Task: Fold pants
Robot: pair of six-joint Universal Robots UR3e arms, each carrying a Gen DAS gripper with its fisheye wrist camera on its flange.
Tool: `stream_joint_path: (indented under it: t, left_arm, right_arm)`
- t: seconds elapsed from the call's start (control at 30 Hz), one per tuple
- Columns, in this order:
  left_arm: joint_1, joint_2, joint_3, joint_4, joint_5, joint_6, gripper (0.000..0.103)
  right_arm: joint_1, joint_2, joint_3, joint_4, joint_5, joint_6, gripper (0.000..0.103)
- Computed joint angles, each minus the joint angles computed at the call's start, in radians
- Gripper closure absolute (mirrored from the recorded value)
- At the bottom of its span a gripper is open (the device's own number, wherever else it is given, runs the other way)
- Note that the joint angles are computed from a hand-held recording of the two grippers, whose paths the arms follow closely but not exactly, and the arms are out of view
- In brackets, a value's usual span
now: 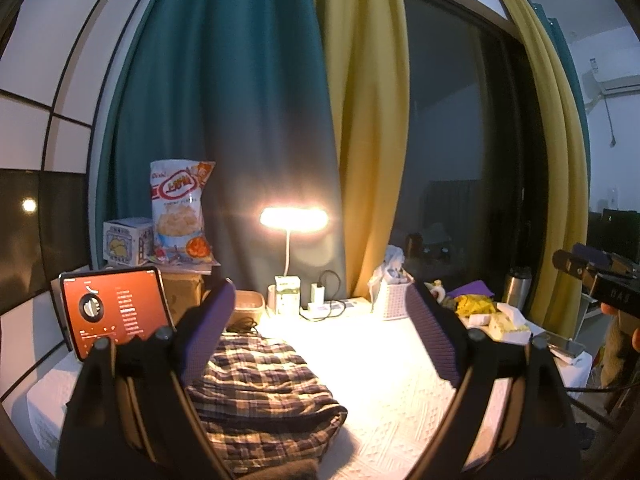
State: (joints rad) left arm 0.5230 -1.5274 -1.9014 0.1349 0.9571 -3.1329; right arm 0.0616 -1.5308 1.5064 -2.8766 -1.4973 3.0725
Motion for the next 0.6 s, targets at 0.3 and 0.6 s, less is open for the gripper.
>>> stream_joint_path:
  t: [0.3,0.6]
  left_arm:
    - [-0.007,0.006,-0.004,-0.002,0.009,0.000,0.015]
    - [0.000,0.003,-0.001,-0.006,0.000,0.004,0.015]
  right_arm:
    - [0.000,-0.002,0.001,0.007,-0.005,0.000,0.025]
    - [0.013,0.002,-0.004,0.027,-0.023,0.001,0.025]
